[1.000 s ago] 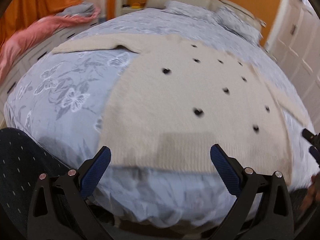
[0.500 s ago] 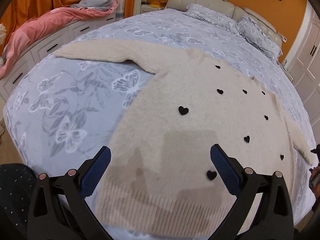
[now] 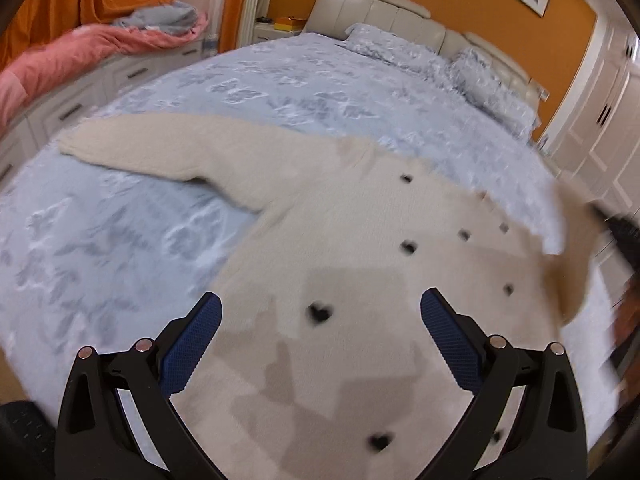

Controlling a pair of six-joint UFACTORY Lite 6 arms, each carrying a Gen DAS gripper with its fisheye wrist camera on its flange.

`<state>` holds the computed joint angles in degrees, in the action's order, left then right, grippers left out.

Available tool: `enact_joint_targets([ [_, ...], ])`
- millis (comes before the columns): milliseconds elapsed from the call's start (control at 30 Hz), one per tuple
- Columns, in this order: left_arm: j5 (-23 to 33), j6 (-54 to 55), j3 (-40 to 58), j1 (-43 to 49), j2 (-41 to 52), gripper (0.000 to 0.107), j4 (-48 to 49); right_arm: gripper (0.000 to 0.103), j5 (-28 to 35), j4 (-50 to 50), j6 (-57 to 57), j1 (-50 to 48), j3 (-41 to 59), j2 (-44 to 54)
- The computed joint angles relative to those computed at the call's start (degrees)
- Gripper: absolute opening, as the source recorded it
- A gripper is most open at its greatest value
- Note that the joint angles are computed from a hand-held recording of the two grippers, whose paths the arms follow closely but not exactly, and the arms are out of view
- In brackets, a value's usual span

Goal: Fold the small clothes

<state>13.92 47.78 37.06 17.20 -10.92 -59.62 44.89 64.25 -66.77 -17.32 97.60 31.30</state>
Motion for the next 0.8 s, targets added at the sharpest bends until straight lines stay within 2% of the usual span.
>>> enact_joint_targets([
  [100,2.5,3.5,8.1,-1.4,9.0,0.098,-7.3,0.031,-8.2,1.0,-4.3,13.2,-11.0,-1.4],
  [167,5.0,4.7,13.7,-2.0,15.4,0.098,-10.8,0.031,-12.8,2.2,-4.9,17.1,-15.3,-0.4],
  [233,7.2,6.2,18.9,-2.5,21.8,0.098,-14.3,0.033,-13.6,4.6,-5.2,17.0,-19.1,-1.3],
  [267,7.8,5.2,22.2,-3.3,25.7,0.098,-14.7,0.036,-12.8,8.4,-6.9,14.9,-23.0,-3.3],
  [333,8.4,5.0,28.0,-4.9,32.2,0.098,-16.9,0.054,-10.7,13.8,-10.0,9.3,-30.5,-7.9],
  [367,8.1,3.5,31.0,-5.7,35.3,0.098,-16.2,0.057,-9.7,14.9,-11.1,6.6,-33.0,-9.4],
  [433,7.0,-3.2,38.6,-7.3,42.7,0.098,-11.6,0.058,-7.8,14.1,-11.3,-0.2,-37.6,-12.0],
  [500,5.7,-9.5,43.3,-7.3,47.9,0.098,-9.2,0.059,-6.9,10.5,-7.8,-4.6,-36.3,-9.3],
  [633,8.9,-5.7,43.3,-4.3,51.1,0.097,-22.3,0.059,-4.1,9.1,-4.1,-10.7,-32.2,-3.1],
  [667,8.9,-6.0,43.7,-4.3,51.3,0.096,-22.8,0.059,-3.7,10.2,-4.1,-11.1,-31.9,-2.4],
  [733,10.1,-8.8,47.2,-4.7,52.7,0.078,-19.4,0.059,-3.9,11.2,-3.0,-10.6,-29.5,0.2],
  [767,12.5,-8.6,50.2,-4.8,54.3,0.054,-18.4,0.059,-4.8,12.3,-2.8,-9.8,-28.3,1.5],
  [800,16.1,-9.1,55.1,-5.1,56.9,0.037,-17.0,0.059,-5.3,12.5,-1.5,-8.7,-26.8,2.1],
])
